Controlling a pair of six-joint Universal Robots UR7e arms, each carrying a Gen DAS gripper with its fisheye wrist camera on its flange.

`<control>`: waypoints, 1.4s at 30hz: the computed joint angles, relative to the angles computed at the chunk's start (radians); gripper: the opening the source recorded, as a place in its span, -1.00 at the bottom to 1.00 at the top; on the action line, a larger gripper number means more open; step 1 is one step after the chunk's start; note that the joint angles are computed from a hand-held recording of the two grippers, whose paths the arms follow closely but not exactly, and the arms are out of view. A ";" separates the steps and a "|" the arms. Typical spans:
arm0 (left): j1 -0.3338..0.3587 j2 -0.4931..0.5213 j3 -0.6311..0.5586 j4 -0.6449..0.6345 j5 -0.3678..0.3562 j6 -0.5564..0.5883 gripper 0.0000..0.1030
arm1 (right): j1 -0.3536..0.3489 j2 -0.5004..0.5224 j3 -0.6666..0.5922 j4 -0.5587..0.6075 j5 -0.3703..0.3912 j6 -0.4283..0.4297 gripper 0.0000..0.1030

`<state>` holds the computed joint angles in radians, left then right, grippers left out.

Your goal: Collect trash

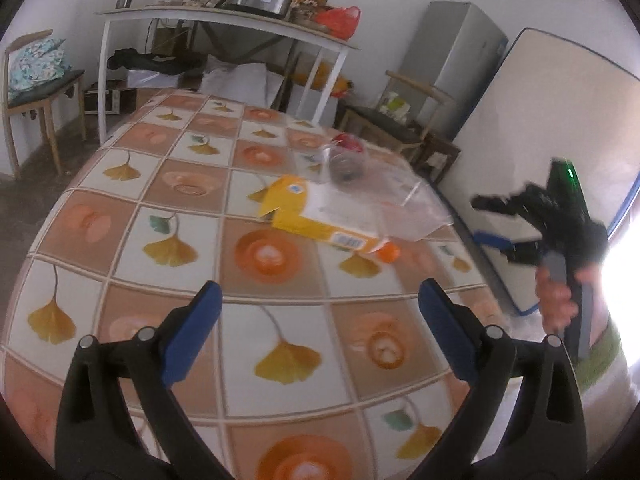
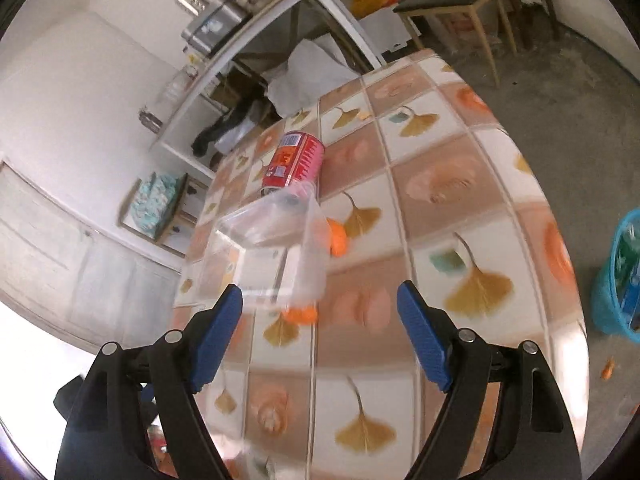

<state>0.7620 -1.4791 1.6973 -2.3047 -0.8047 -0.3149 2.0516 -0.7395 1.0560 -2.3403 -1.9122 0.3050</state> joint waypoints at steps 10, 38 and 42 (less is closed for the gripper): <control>0.050 0.002 -0.019 0.019 -0.022 -0.019 0.84 | -0.001 0.169 -0.257 0.188 -0.094 0.026 -0.63; 0.032 -0.145 0.038 0.136 -0.164 -0.077 0.84 | 0.096 0.039 0.025 0.248 0.037 -0.117 -0.62; 0.035 -0.149 0.044 0.154 -0.161 -0.116 0.82 | 0.113 0.026 0.036 0.201 -0.014 -0.155 -0.13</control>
<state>0.7968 -1.6286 1.7412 -2.1505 -0.9657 -0.4308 2.1644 -0.7139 1.0921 -2.1391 -1.9265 0.1502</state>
